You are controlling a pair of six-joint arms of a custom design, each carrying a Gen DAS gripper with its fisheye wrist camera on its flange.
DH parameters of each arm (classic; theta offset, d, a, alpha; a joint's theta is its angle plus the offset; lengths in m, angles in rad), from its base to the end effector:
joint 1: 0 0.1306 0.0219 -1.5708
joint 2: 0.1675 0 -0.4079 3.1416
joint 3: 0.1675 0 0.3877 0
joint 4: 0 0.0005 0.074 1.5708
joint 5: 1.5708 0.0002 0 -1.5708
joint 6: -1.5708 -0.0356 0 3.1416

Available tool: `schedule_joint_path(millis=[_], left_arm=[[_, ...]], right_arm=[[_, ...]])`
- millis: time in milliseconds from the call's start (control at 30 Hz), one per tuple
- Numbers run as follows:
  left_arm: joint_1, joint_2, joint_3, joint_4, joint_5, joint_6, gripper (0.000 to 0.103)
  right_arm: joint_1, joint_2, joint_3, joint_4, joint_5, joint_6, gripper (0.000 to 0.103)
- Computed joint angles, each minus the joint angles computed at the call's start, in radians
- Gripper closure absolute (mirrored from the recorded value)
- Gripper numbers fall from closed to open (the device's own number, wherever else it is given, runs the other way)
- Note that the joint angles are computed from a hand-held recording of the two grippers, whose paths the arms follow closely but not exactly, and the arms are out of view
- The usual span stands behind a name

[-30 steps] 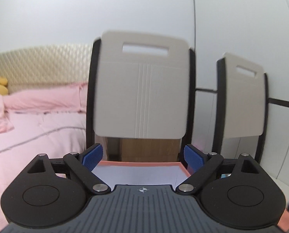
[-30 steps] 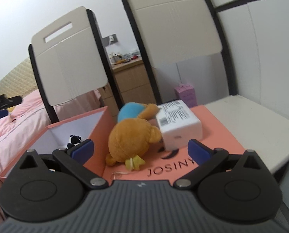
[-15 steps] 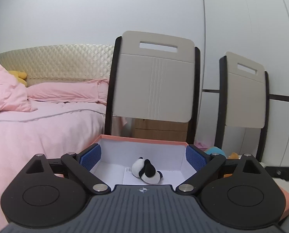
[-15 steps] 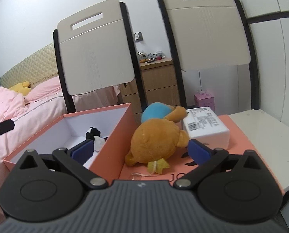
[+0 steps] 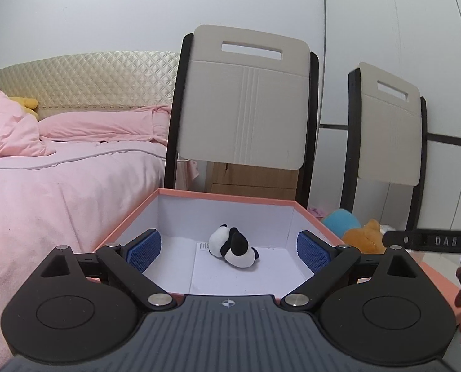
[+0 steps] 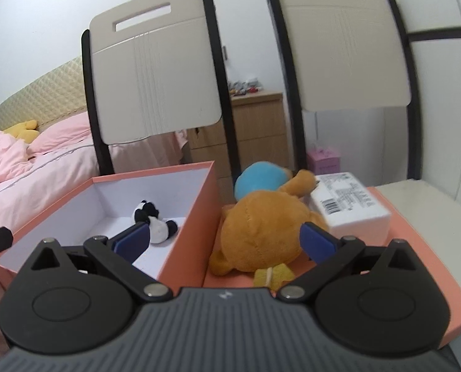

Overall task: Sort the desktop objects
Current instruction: 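Grasp the orange-and-blue plush toy with the right gripper, then lower the orange plush into the open box beside the panda and release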

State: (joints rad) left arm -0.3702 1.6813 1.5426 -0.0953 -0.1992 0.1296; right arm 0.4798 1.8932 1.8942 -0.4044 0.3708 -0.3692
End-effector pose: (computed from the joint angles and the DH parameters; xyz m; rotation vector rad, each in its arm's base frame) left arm 0.5838 -0.2196 0.4438 0.0749 1.8020 -0.1770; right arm 0.6272 0.3112 0.4487 0.1324 1.9459 0.1957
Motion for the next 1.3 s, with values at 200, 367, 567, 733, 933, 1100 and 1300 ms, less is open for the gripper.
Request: schedule_joint_path(millis=[200, 367, 567, 733, 933, 1100, 1300], left_arm=[[0.001, -0.001, -0.007, 0.008, 0.014, -0.001, 0.007], [0.001, 0.004, -0.007, 0.01, 0.015, -0.01, 0.007], [0.004, 0.01, -0.005, -0.001, 0.022, -0.021, 0.007], [0.008, 0.017, 0.01, -0.038, 0.029, -0.008, 0.007], [0.009, 0.014, 0.01, -0.045, 0.035, -0.002, 0.007], [0.006, 0.012, 0.009, -0.05, 0.047, -0.012, 0.007], [0.003, 0.01, 0.009, -0.052, 0.058, -0.022, 0.007]], right_arm=[[-0.029, 0.039, 0.08, -0.047, -0.031, 0.009, 0.0], [-0.059, 0.141, 0.269, -0.182, -0.059, 0.044, 0.0], [-0.089, 0.348, 0.628, -0.449, -0.025, 0.08, 0.001], [-0.116, 0.406, 0.704, -0.534, -0.083, 0.048, 0.001], [-0.129, 0.513, 0.892, -0.654, -0.14, 0.107, 0.008], [-0.132, 0.524, 0.922, -0.661, -0.164, 0.113, 0.031], [-0.128, 0.414, 0.764, -0.535, -0.171, 0.104, 0.033]])
